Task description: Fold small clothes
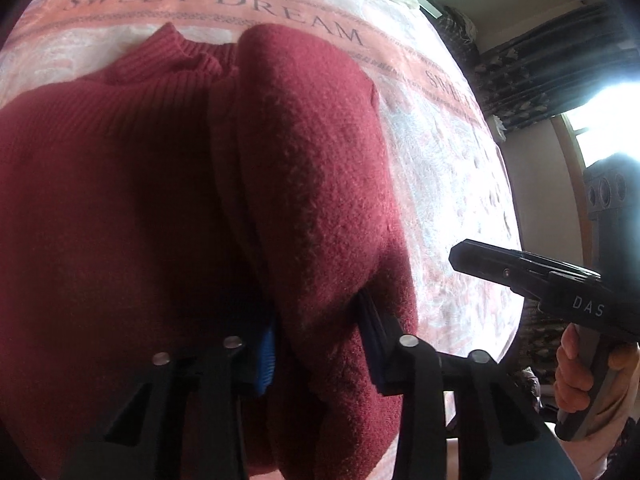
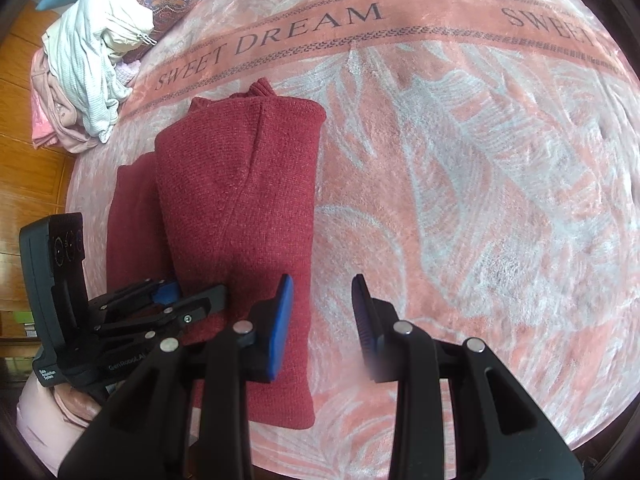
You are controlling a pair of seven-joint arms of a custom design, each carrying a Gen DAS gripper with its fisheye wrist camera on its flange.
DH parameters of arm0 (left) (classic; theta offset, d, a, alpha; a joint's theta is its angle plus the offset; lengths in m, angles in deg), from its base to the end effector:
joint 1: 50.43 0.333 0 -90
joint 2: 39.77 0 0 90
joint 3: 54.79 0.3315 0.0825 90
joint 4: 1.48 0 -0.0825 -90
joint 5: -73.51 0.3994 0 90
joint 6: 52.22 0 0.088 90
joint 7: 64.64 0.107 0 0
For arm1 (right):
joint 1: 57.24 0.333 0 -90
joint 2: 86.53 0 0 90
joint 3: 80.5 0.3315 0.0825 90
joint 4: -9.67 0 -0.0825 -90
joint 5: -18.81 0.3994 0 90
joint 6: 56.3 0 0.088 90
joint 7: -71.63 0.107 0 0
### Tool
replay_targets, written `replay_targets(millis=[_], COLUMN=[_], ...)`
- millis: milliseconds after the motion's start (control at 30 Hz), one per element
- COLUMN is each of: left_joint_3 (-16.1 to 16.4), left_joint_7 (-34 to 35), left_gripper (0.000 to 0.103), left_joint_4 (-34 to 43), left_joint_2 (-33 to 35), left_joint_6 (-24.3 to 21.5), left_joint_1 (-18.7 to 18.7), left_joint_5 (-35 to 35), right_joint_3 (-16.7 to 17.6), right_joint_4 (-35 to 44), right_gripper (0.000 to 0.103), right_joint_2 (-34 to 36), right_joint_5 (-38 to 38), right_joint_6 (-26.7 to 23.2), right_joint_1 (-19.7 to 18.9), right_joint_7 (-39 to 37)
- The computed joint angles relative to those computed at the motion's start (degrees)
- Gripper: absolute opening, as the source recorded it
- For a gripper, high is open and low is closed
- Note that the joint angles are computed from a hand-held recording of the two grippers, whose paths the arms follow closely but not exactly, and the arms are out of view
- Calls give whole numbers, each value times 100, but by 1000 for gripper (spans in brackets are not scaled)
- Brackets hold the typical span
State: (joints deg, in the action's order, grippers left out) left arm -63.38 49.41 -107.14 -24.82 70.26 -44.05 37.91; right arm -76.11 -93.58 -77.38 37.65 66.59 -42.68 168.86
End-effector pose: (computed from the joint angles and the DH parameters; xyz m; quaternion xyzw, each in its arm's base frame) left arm 0.6452 -0.0439 0.4052 0.6375 -0.7181 0.2392 0.1443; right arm 0.6033 0.2189 0.4846 -0.7126 0.6792 0.0805 0.1562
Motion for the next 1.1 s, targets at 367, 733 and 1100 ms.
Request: replay_targets(millis=[367, 733, 1100], left_joint_3=[194, 749, 688], left_joint_7=[951, 1077, 1080], left_gripper=[14, 14, 17], left_joint_4=[-407, -314, 49], left_joint_2=[-785, -790, -63], left_joint_6=[13, -238, -143], left_joint_1=[271, 860, 1240], left_joint_5=[-1361, -1501, -344], right_joint_3=[-4, 109, 276], right_joint_4=[30, 329, 899], right_gripper=[31, 31, 31], right_joint_2=[40, 253, 741], right_joint_5=[0, -32, -466], right_joint_6=[5, -104, -453], right_joint_1=[-10, 139, 540], right_joint_7=[171, 128, 267])
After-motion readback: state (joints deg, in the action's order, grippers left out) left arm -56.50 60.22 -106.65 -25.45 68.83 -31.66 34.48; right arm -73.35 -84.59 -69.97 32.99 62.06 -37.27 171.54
